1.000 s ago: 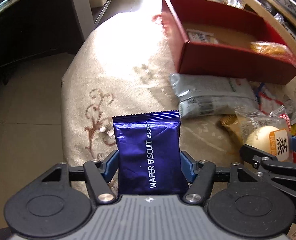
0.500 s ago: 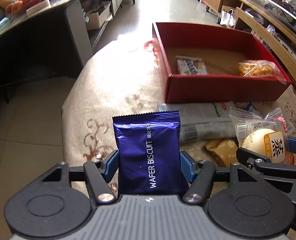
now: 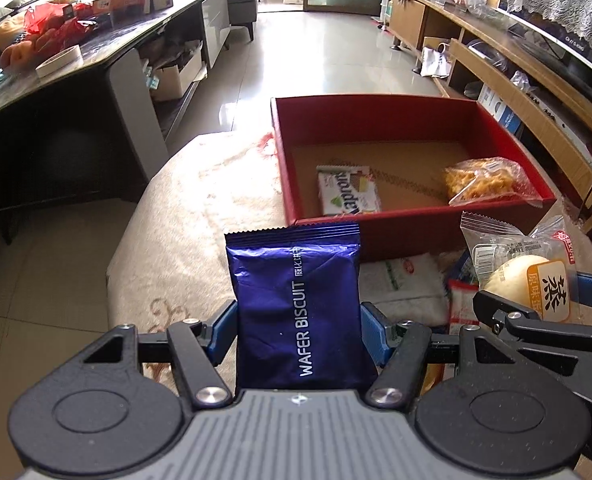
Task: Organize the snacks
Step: 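Carry the blue pack and the bun with both tools over the red box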
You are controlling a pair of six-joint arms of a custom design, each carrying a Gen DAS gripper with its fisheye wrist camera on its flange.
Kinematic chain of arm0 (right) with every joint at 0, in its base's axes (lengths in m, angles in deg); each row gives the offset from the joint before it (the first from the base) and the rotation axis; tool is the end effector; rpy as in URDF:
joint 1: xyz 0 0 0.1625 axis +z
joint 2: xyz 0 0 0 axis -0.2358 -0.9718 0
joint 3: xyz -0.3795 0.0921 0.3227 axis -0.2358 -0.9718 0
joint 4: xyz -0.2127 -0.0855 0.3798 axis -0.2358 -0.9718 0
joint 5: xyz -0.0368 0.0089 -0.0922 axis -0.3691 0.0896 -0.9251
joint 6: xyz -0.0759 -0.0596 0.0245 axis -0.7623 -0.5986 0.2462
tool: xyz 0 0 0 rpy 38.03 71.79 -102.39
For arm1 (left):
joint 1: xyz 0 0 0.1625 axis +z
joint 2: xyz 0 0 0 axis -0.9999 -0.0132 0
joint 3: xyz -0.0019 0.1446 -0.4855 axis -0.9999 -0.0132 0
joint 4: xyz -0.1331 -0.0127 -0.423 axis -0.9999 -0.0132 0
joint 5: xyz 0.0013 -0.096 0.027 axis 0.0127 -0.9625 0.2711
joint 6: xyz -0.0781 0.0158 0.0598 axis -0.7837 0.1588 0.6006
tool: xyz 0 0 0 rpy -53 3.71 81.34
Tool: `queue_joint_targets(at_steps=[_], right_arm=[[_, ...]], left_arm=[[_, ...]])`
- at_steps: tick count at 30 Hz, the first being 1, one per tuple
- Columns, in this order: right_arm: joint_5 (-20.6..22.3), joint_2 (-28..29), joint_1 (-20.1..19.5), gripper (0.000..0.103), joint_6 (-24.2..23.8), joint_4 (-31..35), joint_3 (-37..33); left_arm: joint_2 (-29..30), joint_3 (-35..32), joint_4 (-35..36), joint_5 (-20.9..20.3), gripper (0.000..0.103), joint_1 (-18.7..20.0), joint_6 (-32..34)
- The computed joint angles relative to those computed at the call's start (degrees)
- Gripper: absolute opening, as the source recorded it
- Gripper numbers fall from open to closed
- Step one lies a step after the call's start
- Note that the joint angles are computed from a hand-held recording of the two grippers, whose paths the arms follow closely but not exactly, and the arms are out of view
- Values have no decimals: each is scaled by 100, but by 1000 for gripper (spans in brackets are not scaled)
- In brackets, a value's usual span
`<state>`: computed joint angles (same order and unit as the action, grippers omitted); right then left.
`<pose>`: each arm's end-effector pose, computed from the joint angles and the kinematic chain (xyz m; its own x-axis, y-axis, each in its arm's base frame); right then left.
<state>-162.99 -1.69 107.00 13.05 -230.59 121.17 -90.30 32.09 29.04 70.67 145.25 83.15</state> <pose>0.1235 -0.7438 0.1549 -0.5442 -0.3261 0.7730 -0.6709 0.7223 -0.1676 -0.2410 -0.7467 0.0028 -0.7140 -0.1786 -0.6769 0.2977 0.7976 -0.5245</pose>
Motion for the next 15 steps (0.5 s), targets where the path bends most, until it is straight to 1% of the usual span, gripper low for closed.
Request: queue_joint_targets(at_steps=[10,15], right_arm=[[8,79,4,64,-56,-189,-206],[53,105,5,64,-4,-206,-326]], left_arm=[[182,-488,0,-25,60,-5,306],[258,-736,-29,-38,60,0,492]])
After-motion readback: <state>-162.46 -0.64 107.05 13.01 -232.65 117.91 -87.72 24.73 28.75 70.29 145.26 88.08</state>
